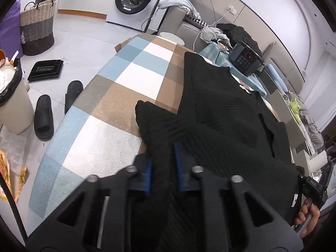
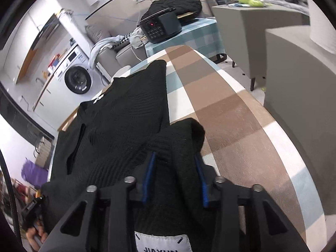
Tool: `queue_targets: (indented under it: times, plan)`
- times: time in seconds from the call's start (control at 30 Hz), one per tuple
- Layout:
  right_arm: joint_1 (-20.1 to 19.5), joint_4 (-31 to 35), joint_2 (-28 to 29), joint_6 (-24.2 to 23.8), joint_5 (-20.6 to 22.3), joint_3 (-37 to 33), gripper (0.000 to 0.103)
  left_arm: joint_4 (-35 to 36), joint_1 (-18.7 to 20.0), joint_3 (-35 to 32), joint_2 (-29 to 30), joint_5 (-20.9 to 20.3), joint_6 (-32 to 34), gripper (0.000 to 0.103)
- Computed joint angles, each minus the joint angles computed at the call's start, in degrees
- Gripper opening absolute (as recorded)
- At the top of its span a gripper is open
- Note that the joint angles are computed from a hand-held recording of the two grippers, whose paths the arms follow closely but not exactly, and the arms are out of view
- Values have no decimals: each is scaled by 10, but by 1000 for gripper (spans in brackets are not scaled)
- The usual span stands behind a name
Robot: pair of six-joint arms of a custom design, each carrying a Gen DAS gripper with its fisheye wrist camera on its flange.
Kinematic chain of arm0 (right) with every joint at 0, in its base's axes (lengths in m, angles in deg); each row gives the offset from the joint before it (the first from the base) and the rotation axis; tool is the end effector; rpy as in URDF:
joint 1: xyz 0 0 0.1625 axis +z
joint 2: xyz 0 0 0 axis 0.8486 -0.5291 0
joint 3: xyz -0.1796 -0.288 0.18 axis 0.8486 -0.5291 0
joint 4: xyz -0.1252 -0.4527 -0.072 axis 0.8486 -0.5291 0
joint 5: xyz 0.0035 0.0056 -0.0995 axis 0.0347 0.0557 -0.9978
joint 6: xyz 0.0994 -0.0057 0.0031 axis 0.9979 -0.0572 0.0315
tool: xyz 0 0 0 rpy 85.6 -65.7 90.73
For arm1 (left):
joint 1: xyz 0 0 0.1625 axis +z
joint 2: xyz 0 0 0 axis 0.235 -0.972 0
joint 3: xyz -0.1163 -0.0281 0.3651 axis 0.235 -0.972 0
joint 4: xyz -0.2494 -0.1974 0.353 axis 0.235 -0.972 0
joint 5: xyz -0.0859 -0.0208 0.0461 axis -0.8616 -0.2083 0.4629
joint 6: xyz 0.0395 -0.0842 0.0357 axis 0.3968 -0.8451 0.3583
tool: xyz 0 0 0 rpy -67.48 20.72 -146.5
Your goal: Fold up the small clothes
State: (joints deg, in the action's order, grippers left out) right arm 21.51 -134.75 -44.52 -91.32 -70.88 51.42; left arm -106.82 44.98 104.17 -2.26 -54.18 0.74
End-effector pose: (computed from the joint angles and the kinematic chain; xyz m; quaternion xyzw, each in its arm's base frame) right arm -0.0106 -0.7017 0.3778 0.1283 -0.9444 0.2482 0.1735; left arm -0.0747 -0.5428 0.1877 -0.1814 0.8247 -0.4698 0.2574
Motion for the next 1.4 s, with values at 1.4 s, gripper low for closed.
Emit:
queue_targets:
  times: [1.4]
  plan:
    - [-61, 71, -152, -4, 50, 85, 24, 632, -227, 163, -243, 65, -571, 46]
